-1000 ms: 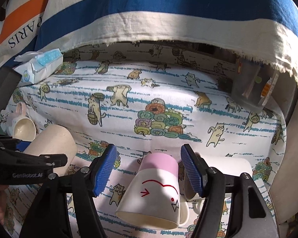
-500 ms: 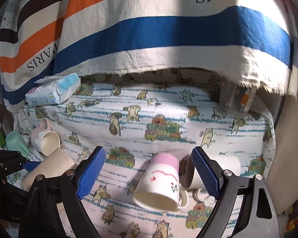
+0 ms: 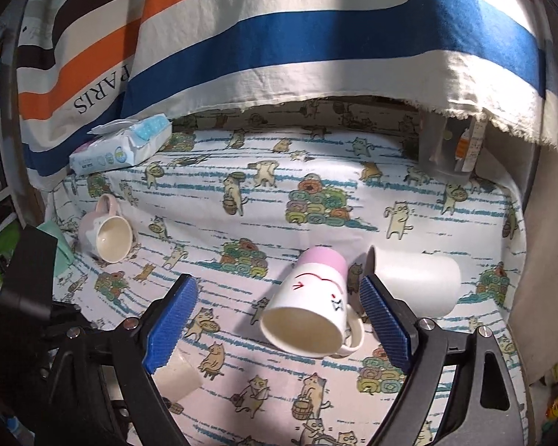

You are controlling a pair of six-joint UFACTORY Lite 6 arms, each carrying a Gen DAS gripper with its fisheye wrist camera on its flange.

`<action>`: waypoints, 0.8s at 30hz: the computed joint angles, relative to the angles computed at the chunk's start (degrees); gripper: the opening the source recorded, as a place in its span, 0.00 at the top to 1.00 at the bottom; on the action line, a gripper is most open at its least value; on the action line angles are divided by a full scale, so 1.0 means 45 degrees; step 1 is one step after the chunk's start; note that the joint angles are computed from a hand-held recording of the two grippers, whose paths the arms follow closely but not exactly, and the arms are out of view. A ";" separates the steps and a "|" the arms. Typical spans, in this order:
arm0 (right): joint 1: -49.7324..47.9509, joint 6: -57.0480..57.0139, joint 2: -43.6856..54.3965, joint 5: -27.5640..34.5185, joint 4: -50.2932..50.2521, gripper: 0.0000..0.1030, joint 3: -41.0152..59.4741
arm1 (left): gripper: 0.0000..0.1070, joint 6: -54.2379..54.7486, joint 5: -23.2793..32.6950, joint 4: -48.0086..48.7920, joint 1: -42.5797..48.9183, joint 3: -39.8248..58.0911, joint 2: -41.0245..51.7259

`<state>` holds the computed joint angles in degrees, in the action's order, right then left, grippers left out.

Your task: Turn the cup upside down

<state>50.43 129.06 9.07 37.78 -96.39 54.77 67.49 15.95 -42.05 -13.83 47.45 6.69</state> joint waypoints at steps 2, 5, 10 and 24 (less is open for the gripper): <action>-0.0187 0.0322 0.0166 -0.0571 -0.0360 0.13 0.0101 | 0.25 0.1713 -0.0564 -0.1160 -0.0031 -0.0813 -0.0716; -0.0579 0.1518 0.0386 -0.1718 -0.1604 0.13 0.0178 | 0.23 0.1771 -0.0997 -0.1078 -0.0019 -0.1348 -0.1041; -0.0498 0.0112 0.1675 -0.2310 -0.1015 0.29 0.1651 | 0.23 0.3114 -0.0668 -0.2101 0.0547 -0.1817 -0.1505; -0.0737 -0.6790 0.6055 -0.3672 0.4555 0.43 0.6766 | 0.23 0.5005 0.0468 -0.2944 0.3070 -0.2216 -0.2302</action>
<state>47.11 98.50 36.32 21.25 -75.89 85.22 90.01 18.05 -55.30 -0.02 37.47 -3.67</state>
